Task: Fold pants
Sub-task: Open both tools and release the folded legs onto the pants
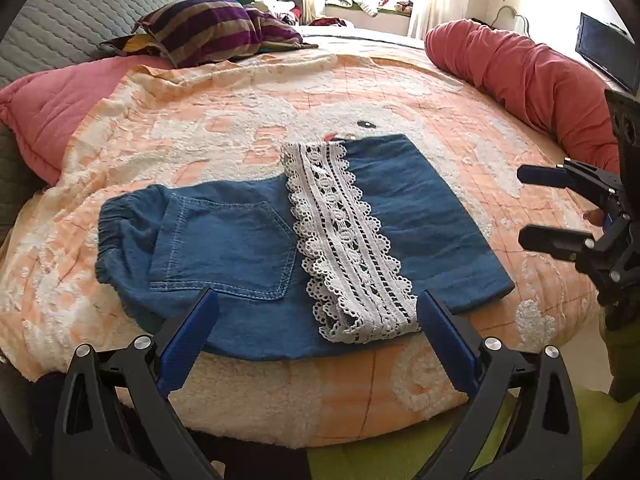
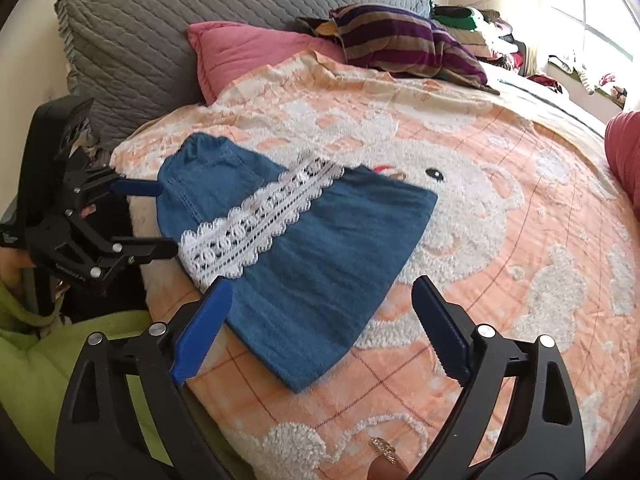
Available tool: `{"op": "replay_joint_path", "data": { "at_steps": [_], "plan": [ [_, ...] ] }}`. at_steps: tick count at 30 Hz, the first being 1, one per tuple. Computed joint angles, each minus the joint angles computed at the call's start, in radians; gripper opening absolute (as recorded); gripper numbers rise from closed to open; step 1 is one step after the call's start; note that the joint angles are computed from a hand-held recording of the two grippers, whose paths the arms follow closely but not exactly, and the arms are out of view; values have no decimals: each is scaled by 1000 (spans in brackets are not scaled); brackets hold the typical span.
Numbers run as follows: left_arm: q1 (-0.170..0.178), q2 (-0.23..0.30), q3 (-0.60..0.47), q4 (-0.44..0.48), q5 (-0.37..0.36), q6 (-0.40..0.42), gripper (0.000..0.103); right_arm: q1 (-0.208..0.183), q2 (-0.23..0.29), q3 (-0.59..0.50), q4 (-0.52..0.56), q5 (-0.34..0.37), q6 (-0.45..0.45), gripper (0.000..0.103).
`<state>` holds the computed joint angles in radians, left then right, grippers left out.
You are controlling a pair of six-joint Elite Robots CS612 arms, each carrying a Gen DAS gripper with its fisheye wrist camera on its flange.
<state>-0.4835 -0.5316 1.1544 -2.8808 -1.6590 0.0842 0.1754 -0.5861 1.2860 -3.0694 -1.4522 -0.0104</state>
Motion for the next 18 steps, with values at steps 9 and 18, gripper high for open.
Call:
{"op": "replay_joint_path", "data": {
  "at_steps": [9, 18],
  "plan": [
    [6, -9, 15, -25, 26, -32, 98, 4, 5, -38, -35, -4, -9, 91],
    [22, -9, 14, -42, 54, -84, 98, 15, 30, -118, -20, -7, -44, 93]
  ]
}}
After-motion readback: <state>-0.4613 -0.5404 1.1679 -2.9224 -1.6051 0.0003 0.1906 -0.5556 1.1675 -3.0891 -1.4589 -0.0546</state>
